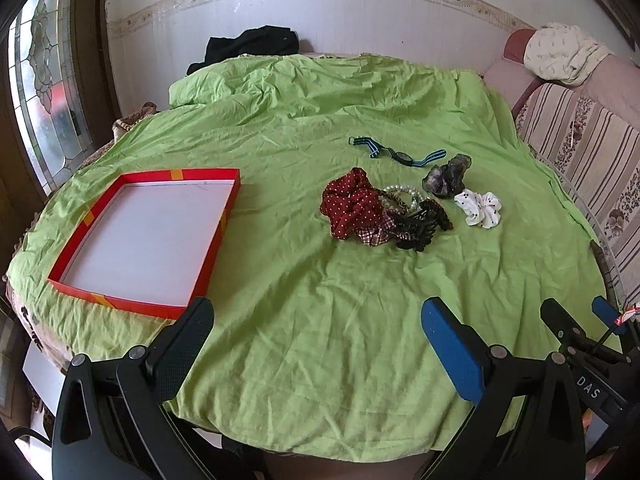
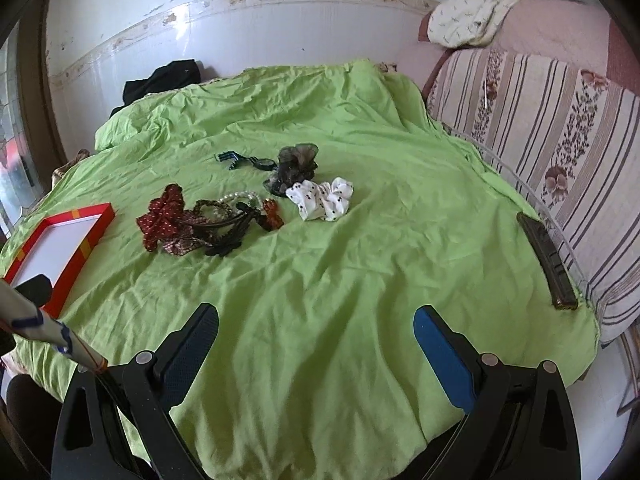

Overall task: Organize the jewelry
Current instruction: 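Move both tools over the jewelry pile on the green sheet, then grasp the red polka-dot scrunchie with the left tool while the right grasps the white scrunchie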

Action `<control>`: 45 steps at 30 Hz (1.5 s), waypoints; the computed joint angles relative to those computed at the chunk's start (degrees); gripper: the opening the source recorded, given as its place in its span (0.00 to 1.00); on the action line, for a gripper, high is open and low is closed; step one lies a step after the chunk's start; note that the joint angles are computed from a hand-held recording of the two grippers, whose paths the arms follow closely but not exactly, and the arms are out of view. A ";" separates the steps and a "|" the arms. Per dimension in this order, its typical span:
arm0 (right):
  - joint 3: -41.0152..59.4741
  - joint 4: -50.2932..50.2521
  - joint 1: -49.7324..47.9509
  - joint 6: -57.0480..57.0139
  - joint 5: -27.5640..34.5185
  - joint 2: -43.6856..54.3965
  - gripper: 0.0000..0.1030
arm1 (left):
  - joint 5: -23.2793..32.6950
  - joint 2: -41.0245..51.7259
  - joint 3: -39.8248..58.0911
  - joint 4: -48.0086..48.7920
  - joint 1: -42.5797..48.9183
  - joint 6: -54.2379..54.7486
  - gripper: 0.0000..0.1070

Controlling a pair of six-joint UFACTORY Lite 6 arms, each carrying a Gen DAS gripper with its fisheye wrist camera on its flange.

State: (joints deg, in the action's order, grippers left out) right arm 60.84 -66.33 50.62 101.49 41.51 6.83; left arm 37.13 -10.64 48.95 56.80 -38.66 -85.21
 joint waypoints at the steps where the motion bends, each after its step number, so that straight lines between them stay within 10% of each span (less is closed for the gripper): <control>1: -0.08 -0.24 0.80 0.17 1.04 -0.56 0.97 | 0.45 -0.67 -0.26 -0.05 -0.27 -0.03 0.96; 8: -2.17 -4.22 3.32 5.09 5.11 -3.55 0.97 | 1.91 -4.55 -2.57 -1.78 -0.27 1.98 0.96; 20: 6.30 1.63 -9.76 -7.66 -7.97 6.47 0.97 | -9.18 6.60 4.02 -10.26 15.53 16.37 0.96; 28: 20.01 18.97 -23.14 -28.70 -19.52 19.50 0.89 | -16.73 21.40 20.48 -50.49 27.73 61.94 0.90; 34: 34.53 54.81 -32.15 -61.72 -23.92 31.28 0.88 | -9.43 40.25 42.30 -80.76 32.08 91.97 0.87; 45: 72.25 71.95 -35.99 -76.41 -10.53 57.29 0.88 | 9.81 76.15 92.29 -81.51 32.56 87.01 0.87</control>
State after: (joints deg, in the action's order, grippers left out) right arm 133.09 5.62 14.63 25.07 30.97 64.12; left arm 46.94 65.52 141.24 -24.71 -6.11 1.80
